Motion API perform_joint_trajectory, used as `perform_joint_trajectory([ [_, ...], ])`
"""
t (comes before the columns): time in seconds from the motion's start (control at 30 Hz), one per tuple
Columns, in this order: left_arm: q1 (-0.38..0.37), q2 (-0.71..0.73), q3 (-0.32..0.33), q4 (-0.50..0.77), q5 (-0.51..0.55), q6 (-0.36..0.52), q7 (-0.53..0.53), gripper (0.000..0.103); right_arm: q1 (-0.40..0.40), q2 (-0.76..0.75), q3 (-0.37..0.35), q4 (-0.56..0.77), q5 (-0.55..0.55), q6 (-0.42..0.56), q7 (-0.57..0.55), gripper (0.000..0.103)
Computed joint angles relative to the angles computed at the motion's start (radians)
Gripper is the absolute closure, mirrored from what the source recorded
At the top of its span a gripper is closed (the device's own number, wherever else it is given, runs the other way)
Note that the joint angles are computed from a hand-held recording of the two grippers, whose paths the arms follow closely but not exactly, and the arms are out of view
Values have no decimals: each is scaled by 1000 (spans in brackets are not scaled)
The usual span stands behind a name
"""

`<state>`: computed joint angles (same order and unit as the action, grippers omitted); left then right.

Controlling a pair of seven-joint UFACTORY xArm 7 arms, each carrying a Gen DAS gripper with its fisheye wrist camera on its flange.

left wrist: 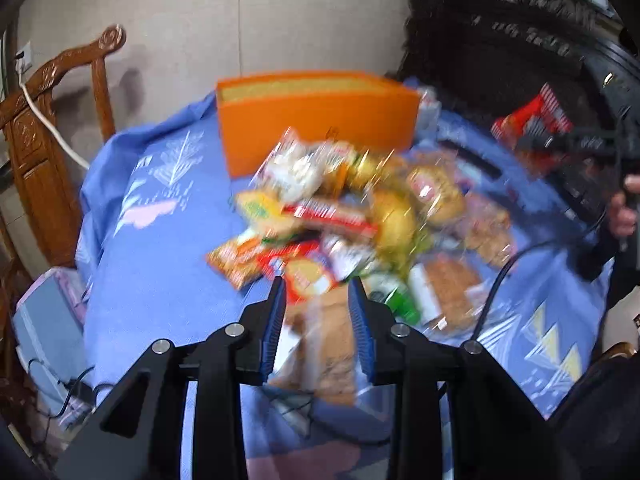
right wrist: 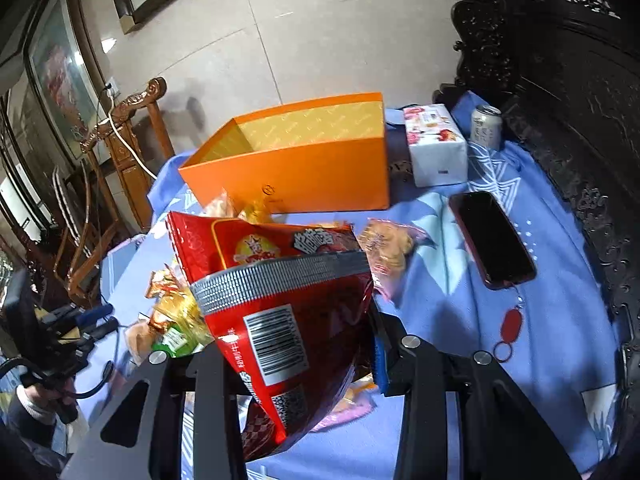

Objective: Organize snacks
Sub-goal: 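Carry both bags over the orange box and open both tools to drop them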

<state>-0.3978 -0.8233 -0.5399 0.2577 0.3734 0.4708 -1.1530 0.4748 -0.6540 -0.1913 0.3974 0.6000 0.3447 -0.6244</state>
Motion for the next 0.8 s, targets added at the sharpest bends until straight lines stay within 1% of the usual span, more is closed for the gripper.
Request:
perform_joint_trajectory([
  [0.03, -11, 6, 9, -7, -14, 3, -2, 67, 4, 1, 0, -1, 0, 2, -1, 64],
  [0.07, -22, 16, 14, -13, -29, 2, -10, 56, 6, -1, 1, -5, 1, 5, -2, 64],
  [0.1, -23, 23, 10, -15, -33, 1, -19, 47, 6, -1, 4, -10, 0, 6, 1, 64],
  [0.13, -27, 33, 1, -16, -35, -4, -30, 44, 2, -2, 12, -17, -3, 5, 7, 64],
  [0.17, -30, 44, -1, -20, -34, -23, -35, 36, -3, -2, 19, -23, -8, 6, 15, 64],
  [0.2, -24, 57, -9, -19, -26, -37, -42, 32, -5, -1, 19, -29, -9, 9, 21, 64],
  [0.27, 16, 112, -38, -7, 1, -64, -61, 32, -7, 1, 19, -35, -11, 12, 28, 64],
  [0.33, 50, 156, -49, -5, 23, -94, -83, 51, -13, -2, 29, -45, -18, 2, 38, 64],
  [0.37, 59, 175, -46, -5, 29, -105, -91, 62, -16, -6, 34, -50, -25, -1, 43, 64],
  [0.4, 67, 177, -47, -10, 38, -116, -103, 66, -21, -11, 40, -54, -33, -3, 50, 64],
  [0.47, 60, 163, -42, -18, 51, -118, -105, 70, -23, -18, 41, -56, -46, -2, 60, 64],
  [0.6, 7, 124, 0, -27, 36, -80, -74, 70, -16, -21, 33, -48, -56, -14, 79, 64],
  [0.73, -51, 8, 86, -44, -8, -24, -3, 70, 22, 4, 3, -1, -38, -42, 79, 64],
  [0.8, -47, -50, 124, -36, -21, 1, 49, 70, 53, 29, -19, 36, -15, -58, 67, 64],
])
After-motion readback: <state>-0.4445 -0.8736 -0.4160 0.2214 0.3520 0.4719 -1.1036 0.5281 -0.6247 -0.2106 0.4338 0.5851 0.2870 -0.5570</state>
